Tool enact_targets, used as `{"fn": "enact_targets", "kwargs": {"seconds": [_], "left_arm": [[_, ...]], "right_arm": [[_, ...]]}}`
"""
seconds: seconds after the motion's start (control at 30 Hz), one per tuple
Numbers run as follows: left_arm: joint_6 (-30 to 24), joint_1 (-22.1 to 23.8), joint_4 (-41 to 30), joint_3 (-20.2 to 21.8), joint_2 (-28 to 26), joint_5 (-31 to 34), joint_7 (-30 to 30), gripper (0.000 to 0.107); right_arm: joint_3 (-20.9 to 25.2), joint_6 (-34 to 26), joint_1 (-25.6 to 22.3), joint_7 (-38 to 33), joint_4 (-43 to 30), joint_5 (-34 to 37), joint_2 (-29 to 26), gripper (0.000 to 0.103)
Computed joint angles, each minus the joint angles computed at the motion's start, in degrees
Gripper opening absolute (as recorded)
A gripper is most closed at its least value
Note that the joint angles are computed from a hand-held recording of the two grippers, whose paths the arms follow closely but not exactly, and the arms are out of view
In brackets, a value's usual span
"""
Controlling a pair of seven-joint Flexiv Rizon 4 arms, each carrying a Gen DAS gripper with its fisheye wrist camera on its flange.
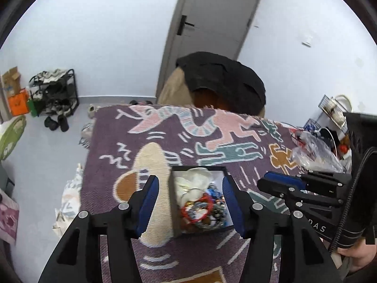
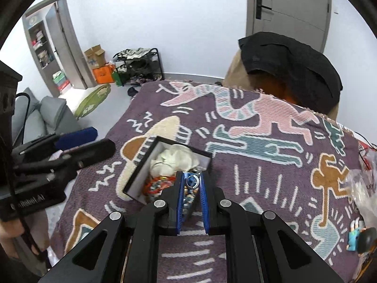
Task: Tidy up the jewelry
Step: 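Carry the bracelet and ring into the black box and open both grippers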
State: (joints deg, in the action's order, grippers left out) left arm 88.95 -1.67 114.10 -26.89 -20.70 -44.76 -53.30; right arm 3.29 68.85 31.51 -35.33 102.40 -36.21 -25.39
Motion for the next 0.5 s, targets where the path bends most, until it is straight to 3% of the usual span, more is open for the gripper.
{"fn": "enact_targets", "kwargs": {"seconds": [0.13, 0.23, 0.3, 0.33, 0.37, 0.5], "left_arm": [[0.88, 1.26, 1.27, -0.58, 0.74, -0.70, 1.04, 0.058], [2.04, 4.12, 2.65, -4.25, 1.20, -3.35, 3.60, 0.059], [2.42, 4.52, 2.98, -4.83, 1.27, -4.01, 4.00, 0.065], [2.91, 4.78, 3.31, -5.38, 1.41, -4.45, 4.24, 0.069], [3.66, 5.72, 3.83, -6.86, 1.58, -5.26, 5.02, 0.070], [5.49, 10.40, 5.81, -13.38, 2.41, -7.15, 6.53, 0.074]], "right_arm": [[0.87, -1.25, 0.25, -1.15, -1.80, 1.30, -1.46, 0.014], [0.79, -2.87, 0.97, -1.33, -2.71, 1.68, -1.90, 0.014], [1.33, -2.97, 0.67, -1.73, -2.98, 2.77, -1.86, 0.030], [0.86, -2.46, 0.93, -0.94, -2.53, 2.49, -1.49, 0.049], [-0.30, -1.68, 1.56, 0.76, -1.61, 1.18, -0.88, 0.056], [-1.69, 0.83, 1.51, 5.38, 2.16, -2.75, 1.95, 0.056]]}}
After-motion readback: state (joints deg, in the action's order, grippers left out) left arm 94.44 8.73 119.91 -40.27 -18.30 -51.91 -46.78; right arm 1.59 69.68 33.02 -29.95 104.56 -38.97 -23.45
